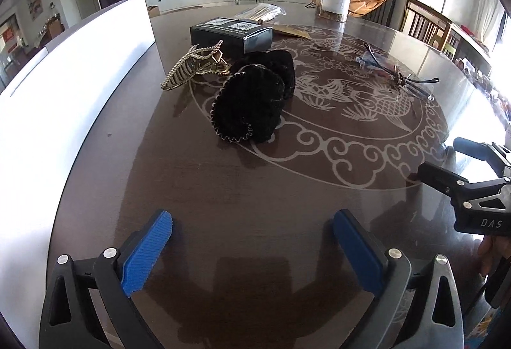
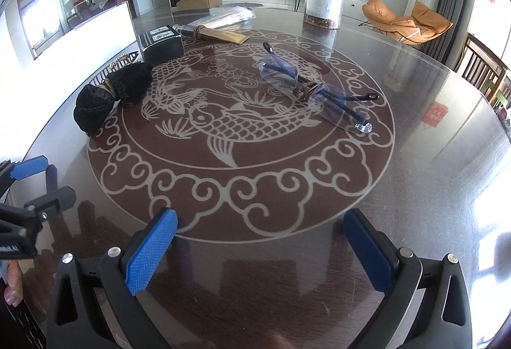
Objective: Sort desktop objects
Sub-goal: 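Move the left gripper toward the black fuzzy pouch on the table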
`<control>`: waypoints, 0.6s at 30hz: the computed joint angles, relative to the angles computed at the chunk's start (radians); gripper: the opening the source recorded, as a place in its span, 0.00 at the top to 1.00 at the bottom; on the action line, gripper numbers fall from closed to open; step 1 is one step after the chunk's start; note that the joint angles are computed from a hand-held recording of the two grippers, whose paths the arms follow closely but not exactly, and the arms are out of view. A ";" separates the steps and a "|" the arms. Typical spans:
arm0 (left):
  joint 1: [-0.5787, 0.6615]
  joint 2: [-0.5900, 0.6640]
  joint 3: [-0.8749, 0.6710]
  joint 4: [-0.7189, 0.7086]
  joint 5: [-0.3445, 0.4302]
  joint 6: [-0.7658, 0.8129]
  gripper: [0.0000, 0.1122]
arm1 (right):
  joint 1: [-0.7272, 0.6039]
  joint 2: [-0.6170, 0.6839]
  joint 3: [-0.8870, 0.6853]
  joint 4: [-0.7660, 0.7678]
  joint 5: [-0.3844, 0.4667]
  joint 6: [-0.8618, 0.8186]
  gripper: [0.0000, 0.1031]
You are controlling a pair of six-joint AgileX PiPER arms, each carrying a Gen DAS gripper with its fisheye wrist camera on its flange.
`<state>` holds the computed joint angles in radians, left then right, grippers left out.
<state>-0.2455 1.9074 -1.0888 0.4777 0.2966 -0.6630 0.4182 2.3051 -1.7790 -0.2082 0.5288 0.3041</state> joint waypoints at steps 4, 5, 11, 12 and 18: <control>0.002 -0.001 0.001 0.003 0.000 -0.002 0.08 | -0.001 0.002 -0.003 0.001 0.001 -0.001 0.00; 0.002 -0.001 0.003 0.011 -0.002 -0.011 0.08 | 0.000 -0.015 0.026 -0.004 -0.011 0.005 0.00; -0.001 -0.001 0.010 0.053 -0.011 -0.059 0.08 | 0.000 -0.016 0.028 -0.005 -0.012 0.006 0.00; -0.001 0.000 0.010 0.059 -0.012 -0.066 0.08 | 0.000 -0.016 0.028 -0.005 -0.012 0.006 0.00; -0.005 0.001 0.010 0.081 -0.013 -0.092 0.08 | 0.000 -0.016 0.028 -0.005 -0.012 0.006 0.00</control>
<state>-0.2505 1.9084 -1.0783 0.5588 0.2839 -0.7548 0.4187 2.2888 -1.7509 -0.2132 0.5165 0.3101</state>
